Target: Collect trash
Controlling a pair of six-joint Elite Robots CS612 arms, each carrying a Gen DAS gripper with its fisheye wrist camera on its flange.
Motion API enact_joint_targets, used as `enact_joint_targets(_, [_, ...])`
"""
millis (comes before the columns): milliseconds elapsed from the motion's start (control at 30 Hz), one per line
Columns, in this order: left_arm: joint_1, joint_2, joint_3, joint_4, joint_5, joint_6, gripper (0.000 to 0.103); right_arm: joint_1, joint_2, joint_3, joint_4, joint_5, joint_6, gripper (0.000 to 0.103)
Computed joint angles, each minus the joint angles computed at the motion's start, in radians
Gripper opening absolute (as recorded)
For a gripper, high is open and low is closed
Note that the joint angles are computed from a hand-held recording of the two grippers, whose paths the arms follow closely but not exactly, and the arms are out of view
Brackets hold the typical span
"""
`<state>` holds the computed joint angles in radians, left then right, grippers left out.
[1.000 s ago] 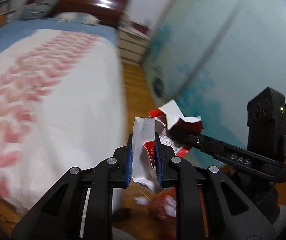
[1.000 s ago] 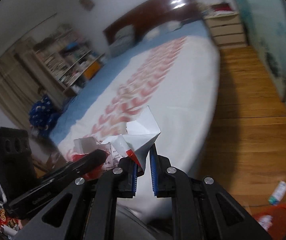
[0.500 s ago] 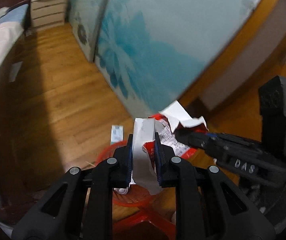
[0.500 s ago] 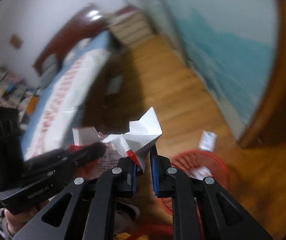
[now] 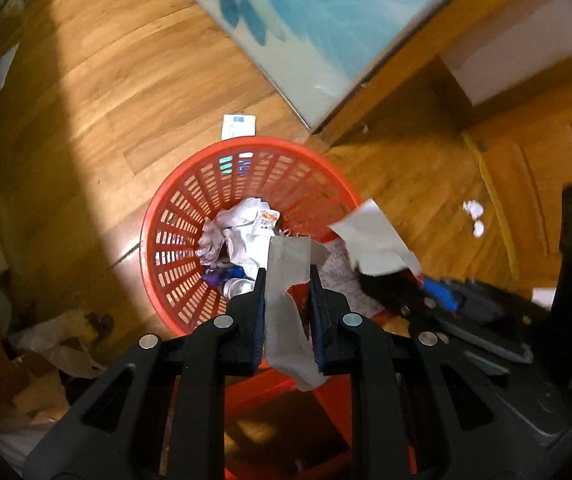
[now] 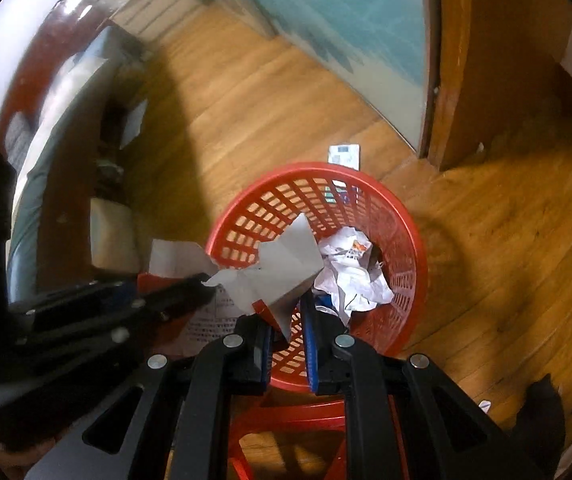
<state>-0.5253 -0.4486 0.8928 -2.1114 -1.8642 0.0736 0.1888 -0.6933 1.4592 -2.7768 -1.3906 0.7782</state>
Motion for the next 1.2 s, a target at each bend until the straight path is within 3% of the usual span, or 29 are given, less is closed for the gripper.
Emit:
enact_joint_targets(33, [0.002, 0.006, -0.009, 0.009, 0.0, -0.017, 0.023, 0.0, 0.006, -0.012, 0.019, -0.001, -0.001, 0.017])
enact_joint_targets(100, [0.0, 0.007, -0.011, 0.018, 0.008, -0.046, 0.04, 0.003, 0.018, -0.035, 0.055, -0.01, -0.002, 0.023])
enact_joint_targets(133, [0.001, 0.008, -0.014, 0.019, 0.011, -0.061, 0.056, 0.004, 0.021, -0.041, 0.062, -0.014, 0.001, 0.034])
enact_joint_targets(167, [-0.001, 0.003, -0.003, 0.009, 0.017, -0.074, 0.063, 0.004, 0.026, -0.048, 0.065, -0.024, 0.001, 0.043])
enact_joint_targets(200, [0.0, 0.0, 0.002, -0.002, 0.022, -0.085, 0.063, 0.007, 0.028, -0.053, 0.068, -0.034, 0.005, 0.062])
enact_joint_targets(233, [0.001, -0.002, 0.004, -0.008, 0.019, -0.091, 0.064, 0.009, 0.028, -0.051, 0.063, -0.047, 0.013, 0.066])
enact_joint_targets(400, [0.005, -0.006, 0.01, -0.036, 0.013, -0.108, 0.067, 0.005, 0.035, -0.056, 0.059, -0.029, 0.039, 0.065])
enact_joint_targets(733, [0.01, -0.071, 0.098, -0.204, 0.052, -0.148, 0.067, 0.011, 0.001, -0.064, 0.064, -0.133, 0.02, 0.065])
enact_joint_targets(833, [0.019, -0.102, 0.132, -0.265, 0.049, -0.136, 0.067, 0.014, -0.008, -0.081, 0.066, -0.163, 0.01, 0.065])
enact_joint_targets(967, [0.06, -0.178, 0.223, -0.451, 0.038, -0.127, 0.071, 0.042, -0.03, -0.128, 0.013, -0.269, -0.065, 0.066])
enact_joint_targets(1067, [0.094, -0.24, 0.294, -0.583, 0.099, -0.116, 0.075, 0.071, -0.027, -0.203, -0.043, -0.309, -0.131, 0.083])
enact_joint_targets(1200, [0.142, -0.308, 0.373, -0.741, 0.186, -0.117, 0.082, 0.115, 0.015, -0.353, -0.075, -0.289, -0.206, 0.096])
